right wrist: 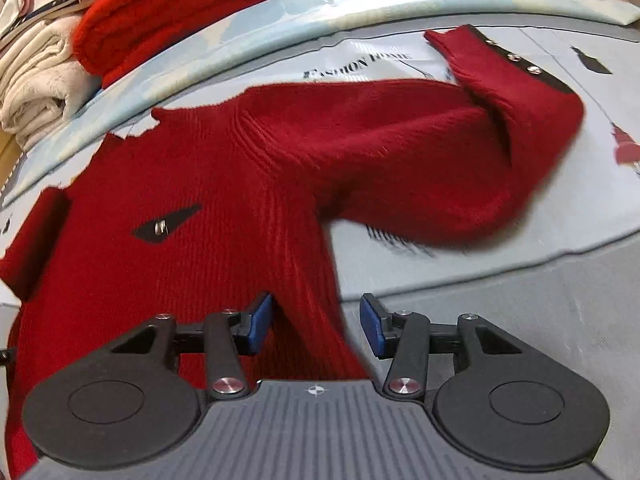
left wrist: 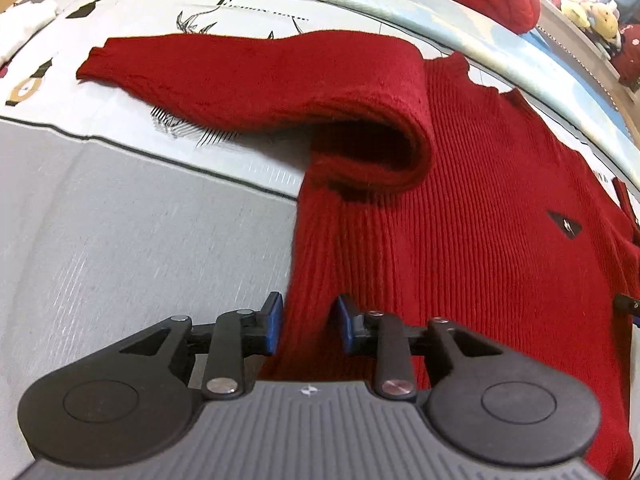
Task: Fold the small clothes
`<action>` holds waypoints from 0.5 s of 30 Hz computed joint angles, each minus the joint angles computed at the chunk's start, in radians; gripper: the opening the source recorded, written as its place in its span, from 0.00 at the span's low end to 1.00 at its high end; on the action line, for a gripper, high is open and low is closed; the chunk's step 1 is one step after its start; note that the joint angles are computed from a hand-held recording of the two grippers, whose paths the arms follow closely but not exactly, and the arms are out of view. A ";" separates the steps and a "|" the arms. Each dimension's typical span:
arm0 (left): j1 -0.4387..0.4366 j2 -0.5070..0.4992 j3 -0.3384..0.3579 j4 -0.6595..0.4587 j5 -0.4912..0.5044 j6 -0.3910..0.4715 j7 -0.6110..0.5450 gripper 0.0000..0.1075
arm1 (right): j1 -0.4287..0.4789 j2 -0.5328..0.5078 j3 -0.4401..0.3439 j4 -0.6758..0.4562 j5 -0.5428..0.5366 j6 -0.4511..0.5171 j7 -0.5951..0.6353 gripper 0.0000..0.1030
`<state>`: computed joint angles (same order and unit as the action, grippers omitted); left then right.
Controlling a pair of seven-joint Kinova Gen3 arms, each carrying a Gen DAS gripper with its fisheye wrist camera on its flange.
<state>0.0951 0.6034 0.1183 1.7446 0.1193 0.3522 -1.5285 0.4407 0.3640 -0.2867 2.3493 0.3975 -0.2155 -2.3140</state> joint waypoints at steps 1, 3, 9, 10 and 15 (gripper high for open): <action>0.016 0.005 -0.013 -0.007 -0.006 -0.004 0.009 0.30 | -0.002 0.010 0.001 -0.012 -0.001 -0.002 -0.001 0.48; 0.039 0.010 -0.033 -0.016 -0.022 -0.011 0.023 0.30 | -0.013 0.030 0.011 -0.037 -0.009 -0.008 0.005 0.48; 0.076 0.023 -0.068 -0.033 -0.057 -0.044 0.064 0.30 | -0.044 0.072 0.044 -0.072 -0.046 -0.053 0.017 0.36; 0.084 0.026 -0.073 -0.034 -0.065 -0.053 0.068 0.30 | -0.052 0.075 0.052 -0.076 -0.054 -0.055 0.017 0.30; 0.108 0.034 -0.088 -0.034 -0.095 -0.096 0.080 0.17 | -0.152 0.062 0.136 -0.075 -0.124 -0.054 0.075 0.17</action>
<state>0.2028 0.6370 0.0305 1.7101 0.0245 0.2567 -1.4482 0.2887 0.4259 -0.1503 2.2741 0.2737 -0.2696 -2.2390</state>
